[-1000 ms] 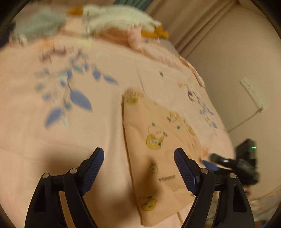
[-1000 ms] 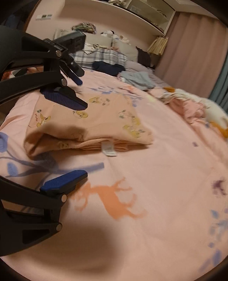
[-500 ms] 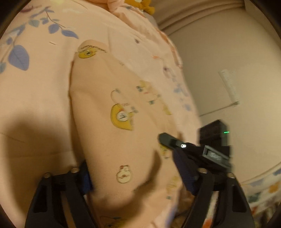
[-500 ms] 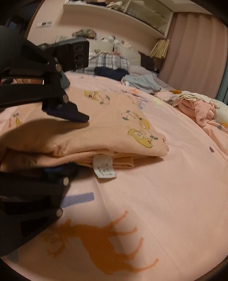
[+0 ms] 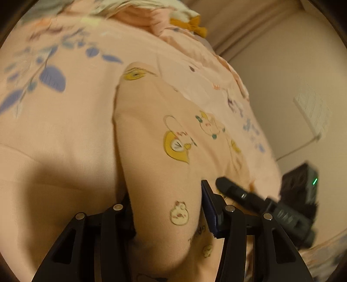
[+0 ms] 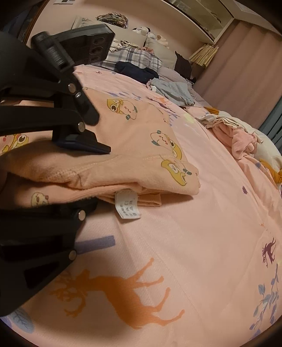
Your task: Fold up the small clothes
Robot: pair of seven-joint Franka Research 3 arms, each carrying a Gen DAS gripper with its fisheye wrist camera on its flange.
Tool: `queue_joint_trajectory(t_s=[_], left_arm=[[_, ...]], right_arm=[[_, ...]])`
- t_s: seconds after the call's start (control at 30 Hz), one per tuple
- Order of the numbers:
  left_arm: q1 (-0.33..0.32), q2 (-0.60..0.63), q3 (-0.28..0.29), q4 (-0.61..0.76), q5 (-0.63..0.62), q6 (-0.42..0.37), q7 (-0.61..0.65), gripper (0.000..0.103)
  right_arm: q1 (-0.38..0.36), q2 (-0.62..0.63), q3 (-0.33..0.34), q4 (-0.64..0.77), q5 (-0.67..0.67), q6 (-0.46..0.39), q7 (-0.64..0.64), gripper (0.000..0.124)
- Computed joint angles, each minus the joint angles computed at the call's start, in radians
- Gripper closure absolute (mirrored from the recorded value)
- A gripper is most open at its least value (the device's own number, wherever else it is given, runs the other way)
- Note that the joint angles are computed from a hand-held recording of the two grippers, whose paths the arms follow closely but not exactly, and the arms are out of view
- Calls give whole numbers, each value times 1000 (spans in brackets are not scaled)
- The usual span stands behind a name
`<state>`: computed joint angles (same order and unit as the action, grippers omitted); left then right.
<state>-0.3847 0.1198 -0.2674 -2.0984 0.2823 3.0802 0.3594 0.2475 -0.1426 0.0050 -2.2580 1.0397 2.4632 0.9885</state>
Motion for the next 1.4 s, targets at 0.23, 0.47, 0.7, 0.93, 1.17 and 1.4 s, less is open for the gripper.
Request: queue_joint_trajectory(t_s=[0.23, 0.47, 0.7, 0.93, 1.17, 1.4], left_arm=[[76, -8, -93, -21, -261, 22, 234, 52], [24, -34, -32, -38, -163, -2, 132, 61], [19, -42, -30, -22, -175, -44, 189, 64], [8, -63, -18, 25, -45, -90, 145, 74], [17, -181, -28, 44, -244, -49, 443, 76], [121, -347, -70, 49, 112, -103, 218, 76]], right_arm=[[5, -3, 3, -4, 7, 13, -7, 94], [13, -14, 4, -14, 6, 27, -15, 94], [22, -27, 2, -25, 39, 40, -33, 95], [13, -69, -16, -35, 145, 11, -56, 99], [55, -232, -18, -8, 217, 80, -153, 99], [129, -247, -9, 119, 127, 125, -117, 99]])
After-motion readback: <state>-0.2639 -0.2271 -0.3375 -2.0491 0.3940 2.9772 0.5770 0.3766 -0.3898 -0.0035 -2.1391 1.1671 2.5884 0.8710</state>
